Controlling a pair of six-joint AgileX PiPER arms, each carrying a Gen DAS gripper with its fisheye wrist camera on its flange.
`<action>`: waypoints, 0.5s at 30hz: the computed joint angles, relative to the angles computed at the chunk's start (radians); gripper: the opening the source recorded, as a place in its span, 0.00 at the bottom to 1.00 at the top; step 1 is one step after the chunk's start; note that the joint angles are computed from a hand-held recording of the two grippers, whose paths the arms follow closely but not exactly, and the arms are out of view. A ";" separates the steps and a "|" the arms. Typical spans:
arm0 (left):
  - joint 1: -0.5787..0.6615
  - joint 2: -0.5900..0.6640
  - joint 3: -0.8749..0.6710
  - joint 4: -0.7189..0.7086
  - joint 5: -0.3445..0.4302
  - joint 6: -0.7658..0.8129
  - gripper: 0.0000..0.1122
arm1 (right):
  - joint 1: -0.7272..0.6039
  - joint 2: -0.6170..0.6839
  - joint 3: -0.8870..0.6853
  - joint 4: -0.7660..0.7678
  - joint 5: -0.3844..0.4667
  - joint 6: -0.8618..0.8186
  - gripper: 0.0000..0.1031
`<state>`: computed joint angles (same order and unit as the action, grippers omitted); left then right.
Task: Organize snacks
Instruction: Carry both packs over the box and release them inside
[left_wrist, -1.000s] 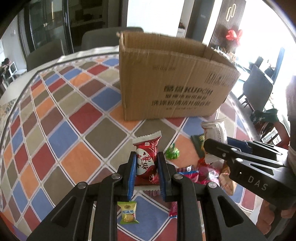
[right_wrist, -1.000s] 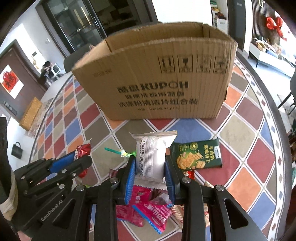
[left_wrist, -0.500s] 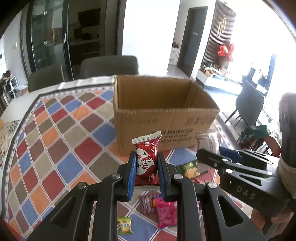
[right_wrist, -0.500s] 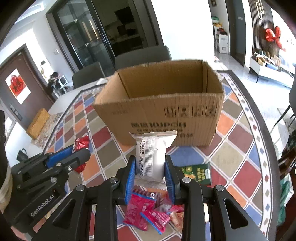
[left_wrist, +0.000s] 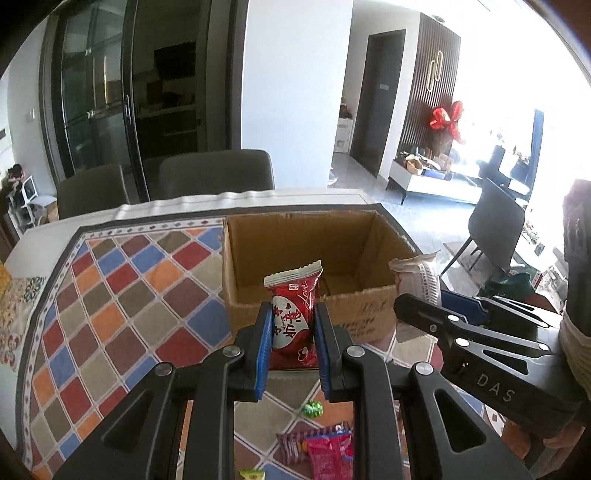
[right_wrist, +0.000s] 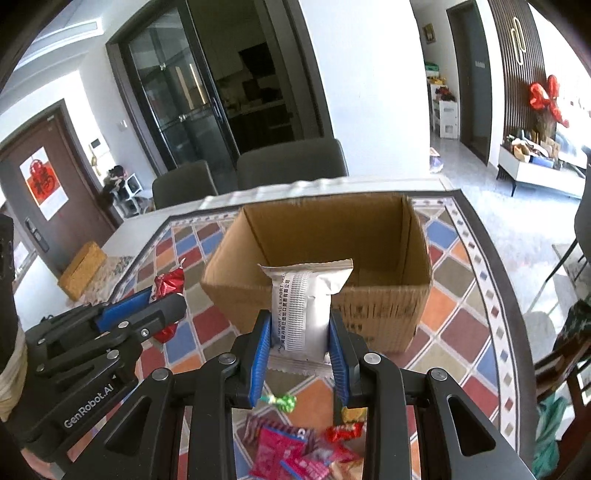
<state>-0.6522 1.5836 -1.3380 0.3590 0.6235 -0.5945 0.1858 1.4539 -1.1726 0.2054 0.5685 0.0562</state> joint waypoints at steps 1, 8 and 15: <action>0.004 0.008 -0.012 -0.006 0.003 0.009 0.20 | -0.002 0.004 -0.010 -0.006 0.001 0.000 0.30; 0.040 0.092 -0.130 -0.068 0.037 0.095 0.20 | -0.015 0.062 -0.106 -0.022 0.036 -0.008 0.30; 0.064 0.176 -0.238 -0.095 0.075 0.140 0.20 | -0.029 0.145 -0.205 -0.036 0.063 -0.012 0.30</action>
<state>-0.5881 1.7596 -1.5759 0.2635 0.6988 -0.4546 0.1571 1.5991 -1.3775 0.1693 0.6316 0.0446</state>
